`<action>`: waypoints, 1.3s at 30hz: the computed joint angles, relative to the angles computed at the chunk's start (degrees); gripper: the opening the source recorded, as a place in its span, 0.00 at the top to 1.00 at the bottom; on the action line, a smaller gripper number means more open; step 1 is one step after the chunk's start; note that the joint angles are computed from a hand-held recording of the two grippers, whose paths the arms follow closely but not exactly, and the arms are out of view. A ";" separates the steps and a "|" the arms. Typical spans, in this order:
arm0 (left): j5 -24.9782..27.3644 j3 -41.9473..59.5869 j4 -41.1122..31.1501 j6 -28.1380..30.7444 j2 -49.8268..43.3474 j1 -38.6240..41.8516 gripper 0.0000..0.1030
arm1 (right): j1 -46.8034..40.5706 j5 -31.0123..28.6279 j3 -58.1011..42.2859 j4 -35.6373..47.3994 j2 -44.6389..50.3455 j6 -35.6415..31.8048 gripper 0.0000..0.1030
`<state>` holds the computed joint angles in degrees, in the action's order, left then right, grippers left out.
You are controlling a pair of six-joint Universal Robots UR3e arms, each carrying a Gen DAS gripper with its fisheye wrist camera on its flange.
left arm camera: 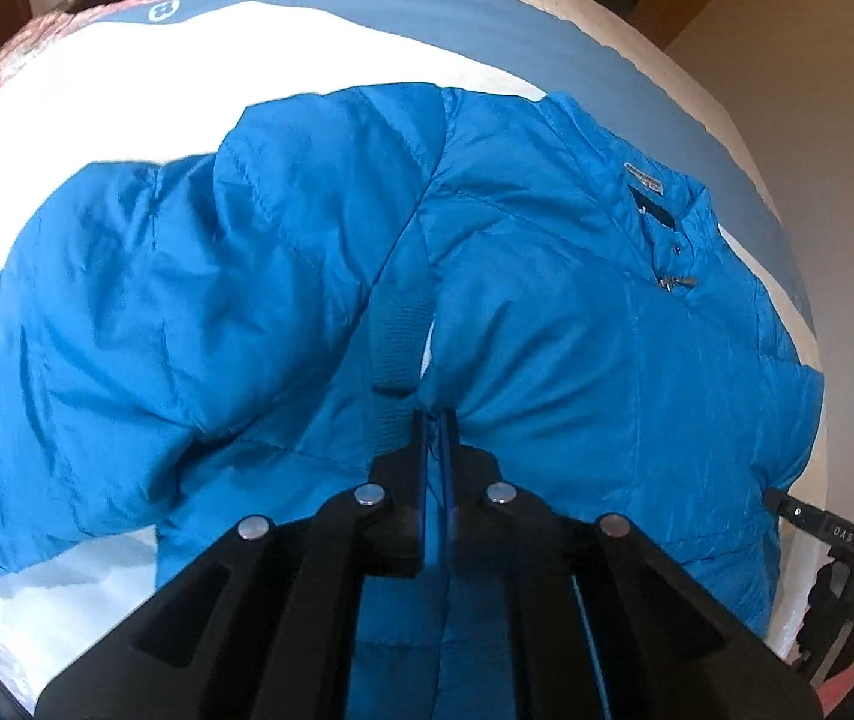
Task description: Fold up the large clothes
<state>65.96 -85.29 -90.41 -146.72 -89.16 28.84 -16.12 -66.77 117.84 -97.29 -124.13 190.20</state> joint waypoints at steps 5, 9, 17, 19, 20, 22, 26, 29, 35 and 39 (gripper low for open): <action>-2.07 5.32 -3.08 0.05 3.50 2.06 0.73 | 1.26 -0.20 -5.95 3.53 -0.96 -0.67 0.62; -5.87 9.99 -7.76 1.15 3.99 -0.71 0.65 | 6.99 -1.82 -11.83 -0.32 5.44 3.05 0.61; 3.38 1.51 5.34 -6.10 -1.56 -13.81 0.66 | 17.60 -9.39 -15.67 -7.83 20.06 11.16 0.63; 2.39 0.20 5.02 -4.62 -1.71 -13.02 0.66 | 17.18 -8.81 -12.70 -10.44 20.53 11.41 0.63; 1.79 0.19 4.49 -3.74 -1.90 -12.29 0.66 | 17.20 -8.98 -11.27 -12.14 20.48 11.52 0.62; 1.57 -0.99 5.27 -2.96 -1.64 -12.06 0.66 | 18.42 -10.69 -10.91 -13.78 21.00 12.28 0.62; 3.03 -3.11 9.08 -3.97 -1.39 -13.95 0.66 | 19.99 -12.42 -11.48 -14.36 21.96 12.98 0.61; 2.65 -0.65 6.82 -4.15 -1.93 -13.82 0.66 | 18.05 -10.18 -11.54 -12.18 19.92 13.18 0.60; -1.72 1.48 -3.47 4.68 8.11 -1.07 0.41 | 17.96 -7.66 -13.57 -8.03 11.60 13.06 0.53; -1.72 2.41 -11.95 13.34 12.71 13.03 0.38 | 21.92 -11.24 -17.30 -6.11 11.55 14.86 0.48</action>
<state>64.24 -82.87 -102.36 -133.38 -76.45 41.87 5.80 -78.00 100.54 -103.40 -112.58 205.06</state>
